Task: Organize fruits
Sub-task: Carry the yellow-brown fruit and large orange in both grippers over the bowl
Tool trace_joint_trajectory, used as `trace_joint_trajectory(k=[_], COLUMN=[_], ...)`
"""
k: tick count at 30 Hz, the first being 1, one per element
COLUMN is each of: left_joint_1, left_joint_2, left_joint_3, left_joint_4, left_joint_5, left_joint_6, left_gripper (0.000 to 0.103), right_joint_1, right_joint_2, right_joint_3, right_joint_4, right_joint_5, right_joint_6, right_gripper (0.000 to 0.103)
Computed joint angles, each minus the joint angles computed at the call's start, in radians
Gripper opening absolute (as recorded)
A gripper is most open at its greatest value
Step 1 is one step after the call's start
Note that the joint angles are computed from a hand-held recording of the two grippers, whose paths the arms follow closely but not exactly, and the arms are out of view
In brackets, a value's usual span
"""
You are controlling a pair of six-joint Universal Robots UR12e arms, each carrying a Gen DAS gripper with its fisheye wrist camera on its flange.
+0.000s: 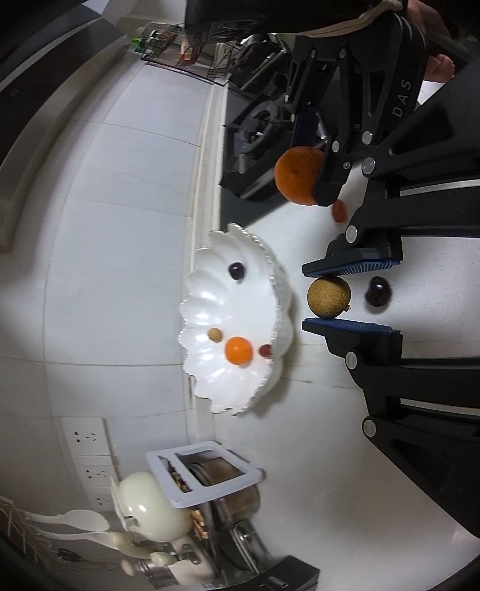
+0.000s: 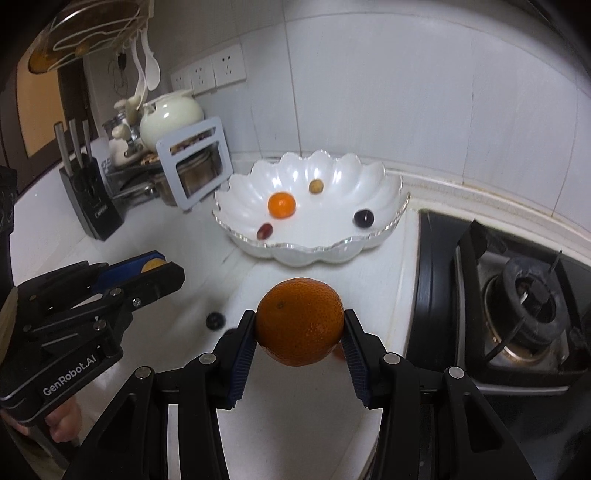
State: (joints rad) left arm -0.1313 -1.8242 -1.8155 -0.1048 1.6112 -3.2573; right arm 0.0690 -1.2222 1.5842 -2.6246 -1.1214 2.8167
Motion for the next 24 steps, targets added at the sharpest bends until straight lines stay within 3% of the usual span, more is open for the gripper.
trace_joint_trajectory(k=[12,24], left_joint_1=[0.002,0.0], left_joint_2=[-0.023,-0.061], left_joint_3=[0.056,0.12], left_joint_4=[0.044,0.053], left_joint_5=[0.021,0.069], left_joint_6=[0.022,0.074], left_gripper=[0.023,0.023], right_joint_1=[0.001,0.008], right_joint_2=[0.019,0.069], right_joint_3=[-0.039,-0.122], right_joint_4=[-0.088,-0.099], right_joint_5=[-0.007,-0.017], right_joint_6=[0.057,0.104], right_gripper=[0.047,0.047])
